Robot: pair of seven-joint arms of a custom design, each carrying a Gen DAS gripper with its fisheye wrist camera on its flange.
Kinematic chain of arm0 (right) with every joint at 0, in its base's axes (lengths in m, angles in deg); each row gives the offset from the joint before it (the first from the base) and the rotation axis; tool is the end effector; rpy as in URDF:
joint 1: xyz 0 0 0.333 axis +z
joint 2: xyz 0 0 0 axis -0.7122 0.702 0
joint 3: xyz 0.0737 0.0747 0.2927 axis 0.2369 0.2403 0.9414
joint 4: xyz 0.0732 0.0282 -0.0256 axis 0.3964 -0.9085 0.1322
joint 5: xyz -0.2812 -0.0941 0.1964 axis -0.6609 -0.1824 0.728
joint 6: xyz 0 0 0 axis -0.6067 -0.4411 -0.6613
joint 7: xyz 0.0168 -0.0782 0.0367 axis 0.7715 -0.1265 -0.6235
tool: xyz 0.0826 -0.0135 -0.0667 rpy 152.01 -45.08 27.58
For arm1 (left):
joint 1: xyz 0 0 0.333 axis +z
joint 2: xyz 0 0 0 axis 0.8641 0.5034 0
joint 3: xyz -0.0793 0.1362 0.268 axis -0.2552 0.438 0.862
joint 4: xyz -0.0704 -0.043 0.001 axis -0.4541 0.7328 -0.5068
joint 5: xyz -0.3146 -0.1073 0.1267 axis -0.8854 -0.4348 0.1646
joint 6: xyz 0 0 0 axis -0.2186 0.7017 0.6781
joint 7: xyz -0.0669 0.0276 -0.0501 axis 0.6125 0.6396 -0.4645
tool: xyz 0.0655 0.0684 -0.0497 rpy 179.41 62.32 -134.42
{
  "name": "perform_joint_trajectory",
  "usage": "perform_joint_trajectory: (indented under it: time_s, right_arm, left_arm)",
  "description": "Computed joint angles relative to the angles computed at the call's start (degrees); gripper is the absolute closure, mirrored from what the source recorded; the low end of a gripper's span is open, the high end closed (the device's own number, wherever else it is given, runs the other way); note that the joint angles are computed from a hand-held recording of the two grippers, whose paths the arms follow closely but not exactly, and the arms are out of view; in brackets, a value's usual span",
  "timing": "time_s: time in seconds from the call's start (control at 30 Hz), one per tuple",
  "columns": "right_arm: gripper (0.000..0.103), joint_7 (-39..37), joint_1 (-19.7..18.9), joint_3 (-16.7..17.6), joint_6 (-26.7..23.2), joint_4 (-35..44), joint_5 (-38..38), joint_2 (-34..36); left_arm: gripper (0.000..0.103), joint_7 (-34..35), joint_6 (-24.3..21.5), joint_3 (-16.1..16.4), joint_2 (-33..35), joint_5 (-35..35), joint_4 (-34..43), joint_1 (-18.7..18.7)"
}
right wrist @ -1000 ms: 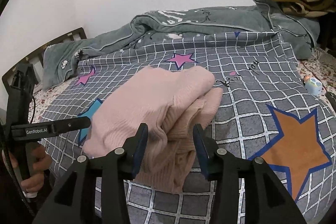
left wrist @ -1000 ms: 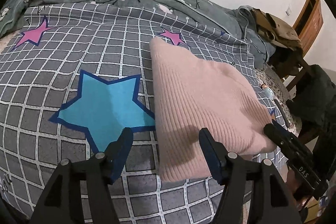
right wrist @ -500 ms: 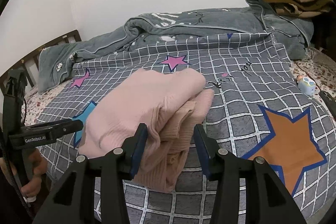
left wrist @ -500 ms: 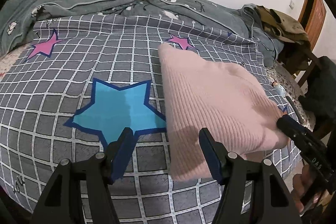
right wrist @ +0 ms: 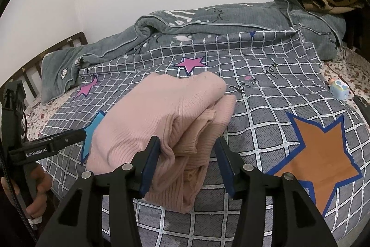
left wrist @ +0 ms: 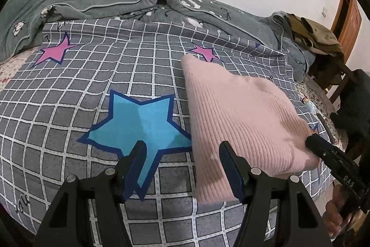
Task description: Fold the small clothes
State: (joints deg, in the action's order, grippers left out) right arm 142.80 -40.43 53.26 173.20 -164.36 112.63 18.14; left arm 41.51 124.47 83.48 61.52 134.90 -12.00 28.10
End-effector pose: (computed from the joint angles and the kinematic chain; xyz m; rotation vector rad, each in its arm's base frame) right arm 0.6054 0.2838 0.3353 -1.8332 1.2525 -0.3941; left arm 0.5440 -0.4207 0.3767 -2.0278 1.5370 -0.8964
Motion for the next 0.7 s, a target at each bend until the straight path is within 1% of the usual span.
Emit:
perform_joint_trajectory:
  time_s: [0.2,0.33,0.43,0.5,0.7]
  right_arm:
    - [0.052,0.1,-0.1,0.2,-0.4,0.6,0.1,0.3]
    - [0.052,0.1,0.1,0.0,-0.8,1.1,0.3,0.4]
    - [0.052,-0.1,0.3,-0.2,-1.2,1.6,0.7,0.6]
    - [0.052,-0.3,0.7,-0.6,-1.4,2.0,1.0,0.6]
    - [0.051,-0.9,1.7,-1.5,-2.3,3.8,2.5,1.0]
  left_arm:
    - [0.04,-0.8,-3.4,0.6,-0.1,1.3,0.9,-1.1]
    - [0.038,-2.8,-4.5,0.8,-0.2,2.8,0.8,-1.4]
    - [0.038,-4.3,-6.8,1.1,0.0,4.4,1.2,-2.1]
    - [0.038,-4.1,-8.2,1.0,0.1,5.3,1.6,-2.3]
    - [0.038,-1.8,-7.9,0.3,0.8,5.5,2.5,-1.6]
